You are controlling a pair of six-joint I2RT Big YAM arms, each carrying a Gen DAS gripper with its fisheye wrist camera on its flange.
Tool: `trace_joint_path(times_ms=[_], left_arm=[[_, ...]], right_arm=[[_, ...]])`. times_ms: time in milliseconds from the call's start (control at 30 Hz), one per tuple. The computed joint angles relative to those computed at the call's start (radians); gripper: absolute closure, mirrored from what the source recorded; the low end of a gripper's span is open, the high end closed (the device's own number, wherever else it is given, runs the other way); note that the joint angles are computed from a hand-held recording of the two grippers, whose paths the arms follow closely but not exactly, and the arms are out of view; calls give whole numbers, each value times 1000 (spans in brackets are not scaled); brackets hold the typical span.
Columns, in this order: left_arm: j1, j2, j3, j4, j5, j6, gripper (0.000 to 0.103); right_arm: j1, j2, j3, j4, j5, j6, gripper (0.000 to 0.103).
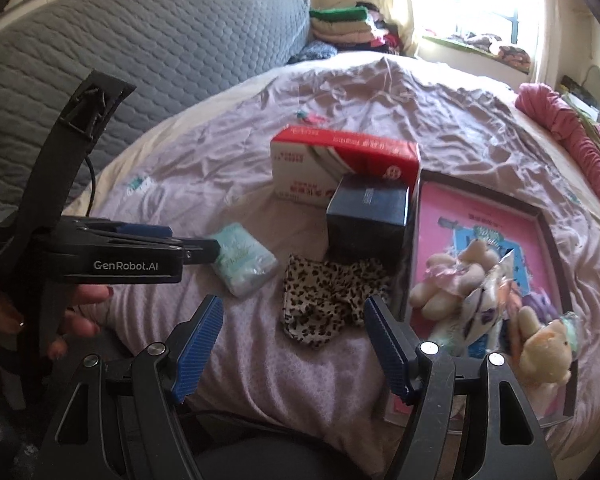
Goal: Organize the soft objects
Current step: 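Grasp the green tissue pack with the left gripper while the right gripper grasps the leopard-print cloth, then lift and carry the tissue pack with the left gripper while the right gripper carries the cloth over the tray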
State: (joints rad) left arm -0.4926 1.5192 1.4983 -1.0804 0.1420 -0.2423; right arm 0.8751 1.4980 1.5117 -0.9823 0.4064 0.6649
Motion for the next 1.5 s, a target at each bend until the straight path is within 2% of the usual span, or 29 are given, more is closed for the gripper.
trace_joint_path(times_ms=[67, 233, 367, 600, 767, 933, 967, 1033, 1100, 1133, 1200, 1267, 1333, 1500], left_arm=[[6, 11, -6, -1, 38, -17, 37], [37, 46, -13, 28, 152, -115, 37], [48, 85, 6, 39, 199, -152, 37], [52, 134, 30, 52, 212, -183, 43], [58, 161, 48, 64, 232, -186, 46], [57, 182, 62, 77, 242, -192, 54], [58, 188, 66, 78, 244, -187, 55], [56, 194, 70, 91, 253, -183, 65], [54, 199, 69, 119, 273, -187, 72], [46, 207, 79, 126, 265, -186, 74], [39, 199, 74, 145, 253, -173, 76], [36, 183, 61, 159, 244, -162, 77], [32, 167, 52, 164, 226, -145, 77], [2, 89, 13, 192, 114, -59, 77]], right_arm=[[-4, 5, -2, -5, -2, 4, 29], [-16, 22, -1, -14, -11, -4, 29], [-28, 59, 20, -23, -22, -36, 29], [-51, 167, 104, -101, -10, -81, 29], [-67, 214, 133, -108, -3, -92, 29], [-101, 244, 142, -124, -29, -64, 47], [-108, 250, 143, -129, -39, -60, 55], [-117, 255, 140, -126, -42, -66, 62], [-123, 241, 120, -93, -56, -70, 71], [-123, 230, 105, -75, -56, -64, 73], [-125, 187, 58, -11, -60, -55, 84], [-124, 142, 14, 52, -57, -47, 89], [-118, 113, -9, 82, -61, -39, 91], [-97, 56, -43, 147, -15, -8, 93]])
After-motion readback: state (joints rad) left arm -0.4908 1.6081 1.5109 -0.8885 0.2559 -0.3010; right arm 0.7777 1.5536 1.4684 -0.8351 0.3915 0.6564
